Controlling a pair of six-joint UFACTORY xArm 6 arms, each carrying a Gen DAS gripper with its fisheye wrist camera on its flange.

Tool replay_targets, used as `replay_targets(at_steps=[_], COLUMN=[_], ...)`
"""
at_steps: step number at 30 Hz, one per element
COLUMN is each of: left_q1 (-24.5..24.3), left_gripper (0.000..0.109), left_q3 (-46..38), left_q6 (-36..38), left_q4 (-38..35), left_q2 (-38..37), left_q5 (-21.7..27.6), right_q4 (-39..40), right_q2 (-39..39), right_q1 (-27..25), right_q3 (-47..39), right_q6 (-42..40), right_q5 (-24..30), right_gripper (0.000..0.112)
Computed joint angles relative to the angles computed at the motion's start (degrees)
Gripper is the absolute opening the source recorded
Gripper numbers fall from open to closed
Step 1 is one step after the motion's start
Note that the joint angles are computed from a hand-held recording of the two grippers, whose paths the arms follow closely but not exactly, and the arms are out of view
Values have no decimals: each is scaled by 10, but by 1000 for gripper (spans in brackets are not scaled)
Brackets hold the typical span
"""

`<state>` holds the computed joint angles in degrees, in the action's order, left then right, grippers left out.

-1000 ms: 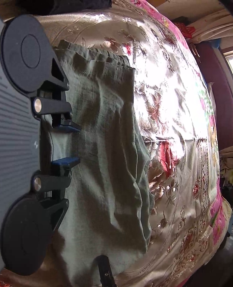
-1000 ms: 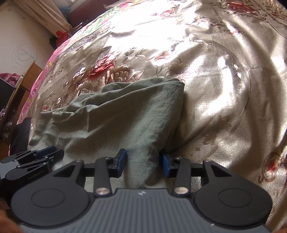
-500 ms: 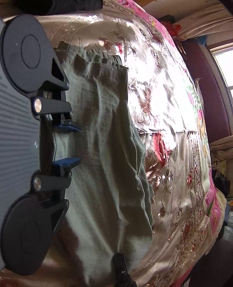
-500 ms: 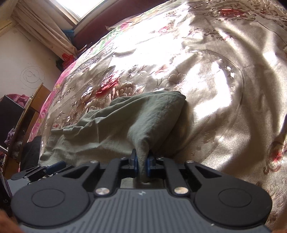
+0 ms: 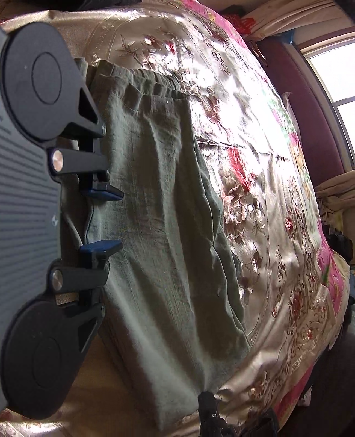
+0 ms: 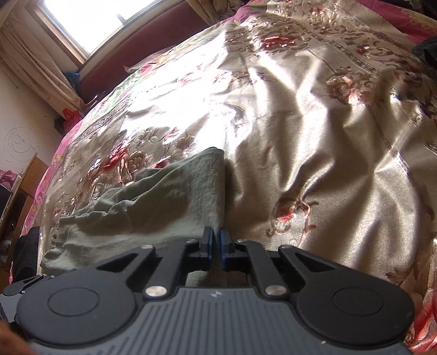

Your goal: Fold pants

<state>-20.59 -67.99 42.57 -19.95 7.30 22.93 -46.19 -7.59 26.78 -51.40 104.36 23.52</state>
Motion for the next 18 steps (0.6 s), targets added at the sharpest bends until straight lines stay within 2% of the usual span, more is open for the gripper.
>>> replay_targets(at_steps=[1, 3, 5, 7, 9, 10, 13, 14, 18], left_q1=[-1, 2, 6, 9, 12, 13, 15, 15, 7], left_gripper=[46, 46, 46, 47, 47, 47, 47, 47, 47], left_q3=[4, 7, 11, 16, 19, 21, 20, 19, 14], left_q6=[-1, 3, 10, 14, 14, 19, 37, 43, 38], left_q4=[-1, -12, -15, -8, -2, -5, -17, -21, -8], left_q2=[-4, -11, -17, -23, -27, -29, -31, -30, -23], left_q5=[-1, 3, 5, 1, -5, -6, -7, -8, -16], right_q4=[2, -45, -86, -114, -128, -133, -210, -232, -203], right_q2=[-10, -25, -29, -27, -23, -21, -9, -1, 43], right_q1=[-5, -8, -11, -20, -26, -28, -43, -46, -56], right_q3=[15, 32, 36, 40, 42, 43, 40, 34, 7], right_q6=[2, 56, 92, 127, 144, 155, 241, 263, 231], right_q5=[-20, -38, -51, -78, -93, -97, -141, -150, -187], right_gripper=[6, 13, 14, 19, 36, 39, 43, 48, 49])
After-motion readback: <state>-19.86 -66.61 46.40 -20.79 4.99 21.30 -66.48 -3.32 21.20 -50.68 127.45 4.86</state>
